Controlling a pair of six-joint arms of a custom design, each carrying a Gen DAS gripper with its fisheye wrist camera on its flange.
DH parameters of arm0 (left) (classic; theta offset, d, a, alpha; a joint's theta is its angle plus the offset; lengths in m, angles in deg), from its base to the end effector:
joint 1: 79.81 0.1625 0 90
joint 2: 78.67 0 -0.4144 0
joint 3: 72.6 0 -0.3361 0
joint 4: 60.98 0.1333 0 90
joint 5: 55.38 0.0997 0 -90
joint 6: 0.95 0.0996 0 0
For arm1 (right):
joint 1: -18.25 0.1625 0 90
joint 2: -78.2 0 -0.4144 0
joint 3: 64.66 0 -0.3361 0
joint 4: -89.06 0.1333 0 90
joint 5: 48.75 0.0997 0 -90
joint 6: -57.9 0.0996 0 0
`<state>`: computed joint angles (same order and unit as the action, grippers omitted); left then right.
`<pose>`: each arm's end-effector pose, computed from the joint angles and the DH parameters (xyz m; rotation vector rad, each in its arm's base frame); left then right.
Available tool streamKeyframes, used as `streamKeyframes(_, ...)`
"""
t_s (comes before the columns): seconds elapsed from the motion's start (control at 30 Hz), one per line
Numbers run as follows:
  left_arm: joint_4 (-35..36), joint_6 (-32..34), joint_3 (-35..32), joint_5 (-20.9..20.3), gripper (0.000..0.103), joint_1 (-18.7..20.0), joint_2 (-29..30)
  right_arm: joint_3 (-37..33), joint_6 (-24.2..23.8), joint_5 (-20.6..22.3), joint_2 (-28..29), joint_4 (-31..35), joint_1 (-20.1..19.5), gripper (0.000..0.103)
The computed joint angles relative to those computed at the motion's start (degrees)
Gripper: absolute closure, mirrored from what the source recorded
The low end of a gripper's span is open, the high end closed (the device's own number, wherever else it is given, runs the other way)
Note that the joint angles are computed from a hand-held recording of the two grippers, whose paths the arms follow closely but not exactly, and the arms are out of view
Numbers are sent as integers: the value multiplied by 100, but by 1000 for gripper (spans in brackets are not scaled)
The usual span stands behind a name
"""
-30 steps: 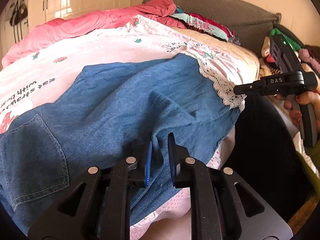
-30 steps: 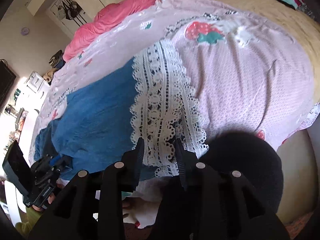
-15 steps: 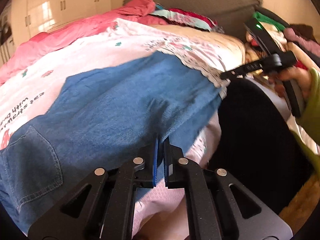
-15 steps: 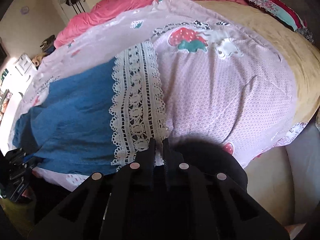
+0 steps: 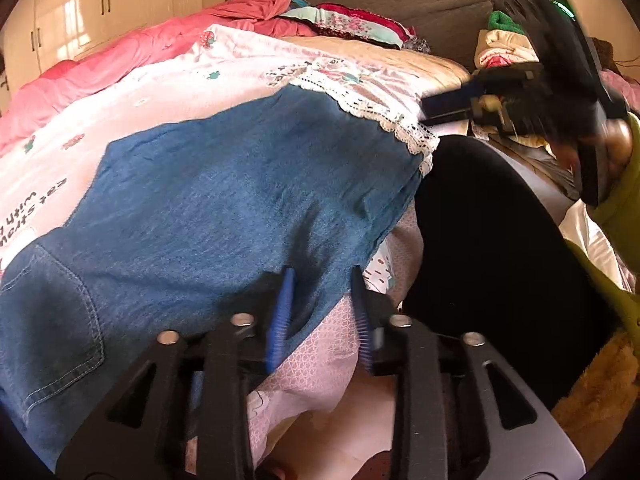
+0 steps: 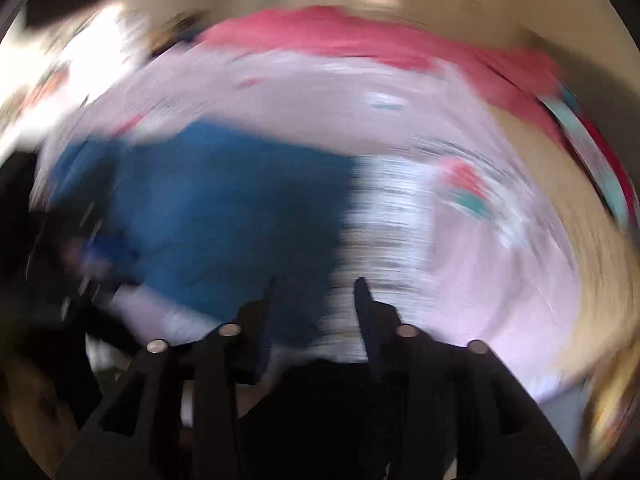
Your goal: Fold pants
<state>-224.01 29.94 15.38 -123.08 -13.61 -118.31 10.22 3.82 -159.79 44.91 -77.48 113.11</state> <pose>-0.1145 -0.6835 0.1337 1.1271 2.4309 -0.5521 0.1593 -0.7218 0.1478 1.1084 -2.2600 0.5249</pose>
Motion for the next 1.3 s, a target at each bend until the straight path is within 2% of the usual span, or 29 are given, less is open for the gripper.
streamKeyframes(0.07,-39,-138,98,-28,72,13,-106,225,-712,43,60,160,75,65)
streamKeyframes(0.13,-144,-263,204,-38,67,37,-203,292,-1010,13,176,167,100,65)
streamKeyframes(0.2,-273,-430,296,128,62,48,-279,279,-1439,-238,435,-326,142,65)
streamKeyframes(0.3,-328,-713,355,411,55,74,-363,103,-1788,-394,697,-679,152,65)
streamKeyframes(0.33,-354,-773,363,500,54,73,-380,2,-1889,-505,809,-821,163,67)
streamKeyframes(0.37,-416,-880,376,636,50,80,-395,-128,-1907,-563,894,-786,166,78)
streamKeyframes(0.4,-461,-961,374,729,47,86,-405,-254,-1785,-557,908,-510,136,92)
streamKeyframes(0.43,-511,-1083,345,857,41,107,-402,-319,-1624,-556,882,-185,114,99)
streamKeyframes(0.47,-504,-1334,272,1065,41,143,-395,-410,-1477,-585,873,74,89,100)
streamKeyframes(0.53,-416,-1670,165,1212,41,215,-428,-415,-1242,-525,740,488,34,101)
streamKeyframes(0.67,-95,-2255,33,706,41,455,-587,-559,-740,-482,680,982,-61,102)
streamKeyframes(0.73,-82,-2238,37,723,41,447,-589,-603,-442,-407,629,1247,-83,101)
streamKeyframes(0.8,-136,-2178,43,726,39,426,-582,-525,-14,-14,400,1682,-116,101)
streamKeyframes(0.83,-179,-2130,35,685,39,425,-582,-391,60,254,231,1677,-125,99)
streamKeyframes(0.9,-292,-2106,9,718,39,396,-580,-258,178,467,17,1549,-82,87)
streamKeyframes(0.97,-567,-2025,34,758,39,338,-585,-242,210,469,-51,1221,1,65)
streamKeyframes(1.03,-819,-1911,65,1007,36,261,-578,-563,324,457,61,1293,89,65)
streamKeyframes(1.1,-765,-1918,26,1589,34,198,-529,-961,567,505,289,1384,162,64)
streamKeyframes(1.17,-621,-2025,-24,1950,33,204,-535,-1604,1066,497,664,1849,214,60)
streamKeyframes(1.27,-444,-2269,-80,2064,33,311,-641,-2252,1451,41,1148,2480,266,60)
streamKeyframes(1.3,-387,-2281,-116,2048,33,356,-646,-2271,1476,-64,1241,2577,261,60)
